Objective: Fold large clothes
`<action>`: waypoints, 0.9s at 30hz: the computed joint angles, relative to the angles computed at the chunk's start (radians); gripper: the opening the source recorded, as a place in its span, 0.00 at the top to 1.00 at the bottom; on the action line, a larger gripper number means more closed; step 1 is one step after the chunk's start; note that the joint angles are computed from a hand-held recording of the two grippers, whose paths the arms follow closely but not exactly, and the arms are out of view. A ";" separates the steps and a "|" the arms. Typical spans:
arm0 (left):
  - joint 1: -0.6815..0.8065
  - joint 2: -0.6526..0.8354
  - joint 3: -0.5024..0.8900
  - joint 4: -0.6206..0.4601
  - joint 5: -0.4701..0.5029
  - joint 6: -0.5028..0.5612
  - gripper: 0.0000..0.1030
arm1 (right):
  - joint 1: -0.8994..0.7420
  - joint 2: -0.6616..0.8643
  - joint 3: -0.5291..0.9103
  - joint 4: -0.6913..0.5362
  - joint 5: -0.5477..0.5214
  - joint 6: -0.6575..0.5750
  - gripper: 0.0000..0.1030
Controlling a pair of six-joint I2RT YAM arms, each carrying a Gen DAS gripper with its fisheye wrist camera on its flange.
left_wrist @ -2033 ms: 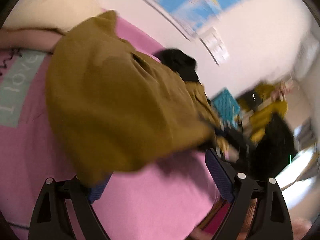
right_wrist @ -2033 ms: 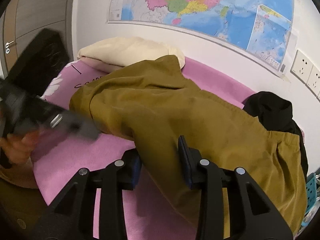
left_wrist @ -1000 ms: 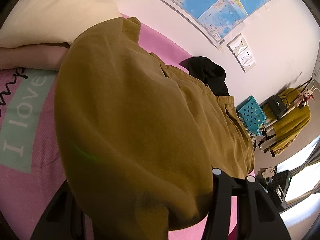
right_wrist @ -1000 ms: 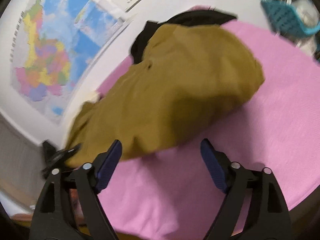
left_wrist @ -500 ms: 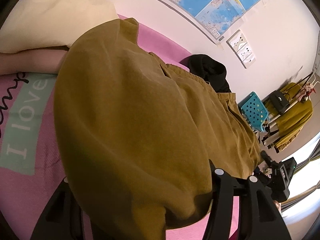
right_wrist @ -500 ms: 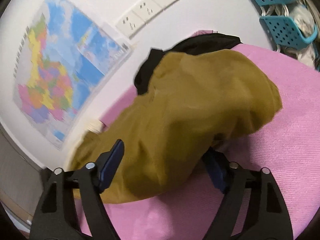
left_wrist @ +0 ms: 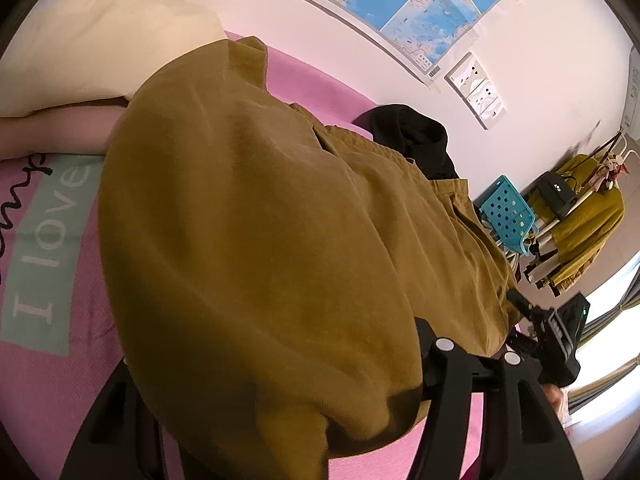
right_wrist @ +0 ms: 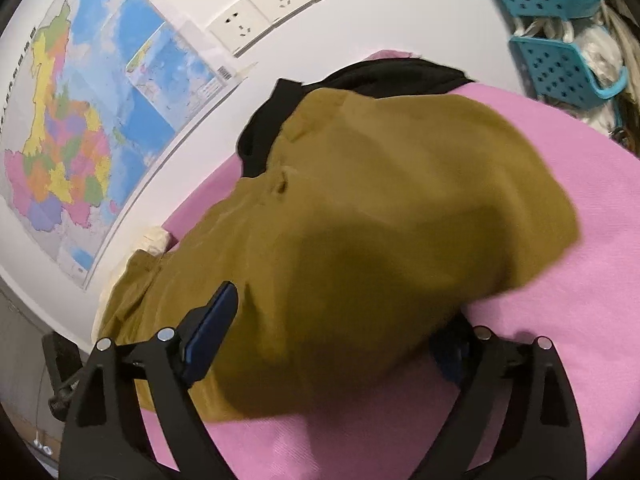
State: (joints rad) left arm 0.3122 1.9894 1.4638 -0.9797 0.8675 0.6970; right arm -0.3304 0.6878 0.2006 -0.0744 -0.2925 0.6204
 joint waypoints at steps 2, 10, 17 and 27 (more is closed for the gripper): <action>0.000 0.005 0.005 -0.005 0.000 0.009 0.42 | -0.081 -0.016 -0.035 0.098 -0.136 0.053 0.26; 0.007 0.018 0.014 -0.020 0.010 0.034 0.41 | -0.123 0.081 -0.021 0.098 -0.179 0.012 0.39; 0.007 0.027 0.029 -0.030 0.010 0.047 0.39 | -0.114 0.139 -0.025 0.233 -0.221 0.052 0.35; -0.033 -0.060 -0.062 0.125 -0.062 -0.050 0.34 | -0.107 0.225 0.066 0.131 -0.201 -0.056 0.72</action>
State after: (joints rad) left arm 0.2787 1.9298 1.4013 -0.8546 0.8058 0.6467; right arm -0.4373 0.9123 0.2666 0.0565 -0.4934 0.5644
